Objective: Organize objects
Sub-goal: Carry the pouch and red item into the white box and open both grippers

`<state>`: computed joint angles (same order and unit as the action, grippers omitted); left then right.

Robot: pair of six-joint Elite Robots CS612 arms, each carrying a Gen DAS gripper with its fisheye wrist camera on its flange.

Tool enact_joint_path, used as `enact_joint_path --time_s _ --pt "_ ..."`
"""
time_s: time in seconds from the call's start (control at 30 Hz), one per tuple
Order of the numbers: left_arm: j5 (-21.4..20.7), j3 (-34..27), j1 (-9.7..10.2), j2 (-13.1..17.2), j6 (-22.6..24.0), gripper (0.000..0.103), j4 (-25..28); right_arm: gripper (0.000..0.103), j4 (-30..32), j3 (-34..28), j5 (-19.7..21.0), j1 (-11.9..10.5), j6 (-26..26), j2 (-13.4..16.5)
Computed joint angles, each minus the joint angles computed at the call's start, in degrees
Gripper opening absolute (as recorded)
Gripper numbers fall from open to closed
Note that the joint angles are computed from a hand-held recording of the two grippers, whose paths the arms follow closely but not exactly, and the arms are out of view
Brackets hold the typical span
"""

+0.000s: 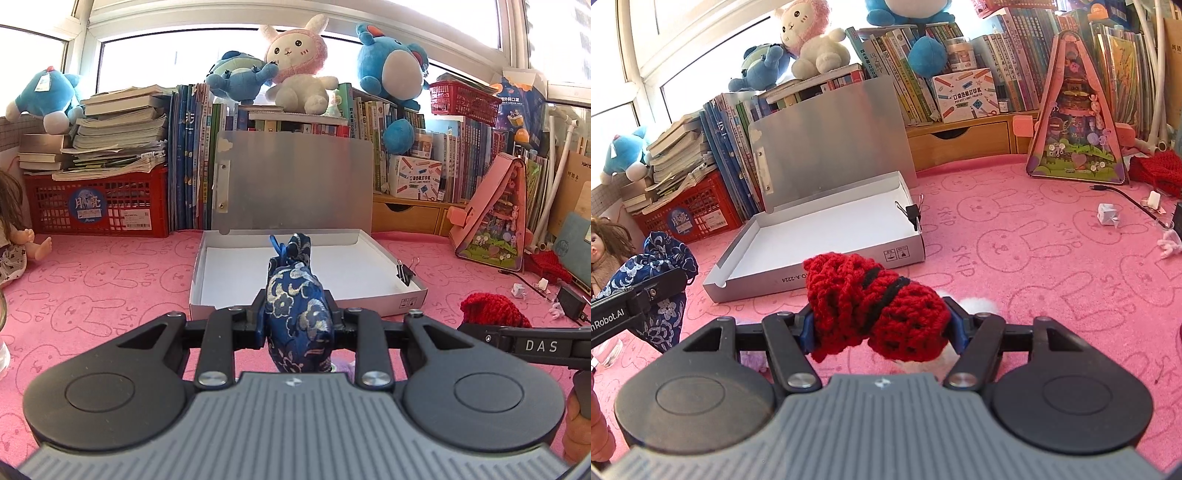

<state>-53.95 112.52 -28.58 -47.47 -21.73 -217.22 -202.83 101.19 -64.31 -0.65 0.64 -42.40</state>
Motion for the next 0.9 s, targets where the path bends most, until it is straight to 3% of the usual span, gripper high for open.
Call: enact_joint_path --time_s 0.27,0.5,0.63,0.9 --pt "-5.91 -5.29 4.43 0.47 -2.85 0.032 5.50 0.067 6.73 -6.57 0.65 0.75 -3.61 1.54" --pt "-6.98 -11.87 7.61 2.37 -5.37 0.032 14.11 0.067 12.50 -13.93 -0.51 2.42 -5.15 4.28" --pt "-8.06 -14.93 8.98 3.74 -8.11 0.032 19.12 0.067 15.24 -17.73 -1.50 3.26 -4.76 5.98" --pt "-8.77 -18.74 10.40 6.17 -9.31 0.032 24.75 0.067 19.85 -22.84 -3.69 4.48 -3.70 8.83"
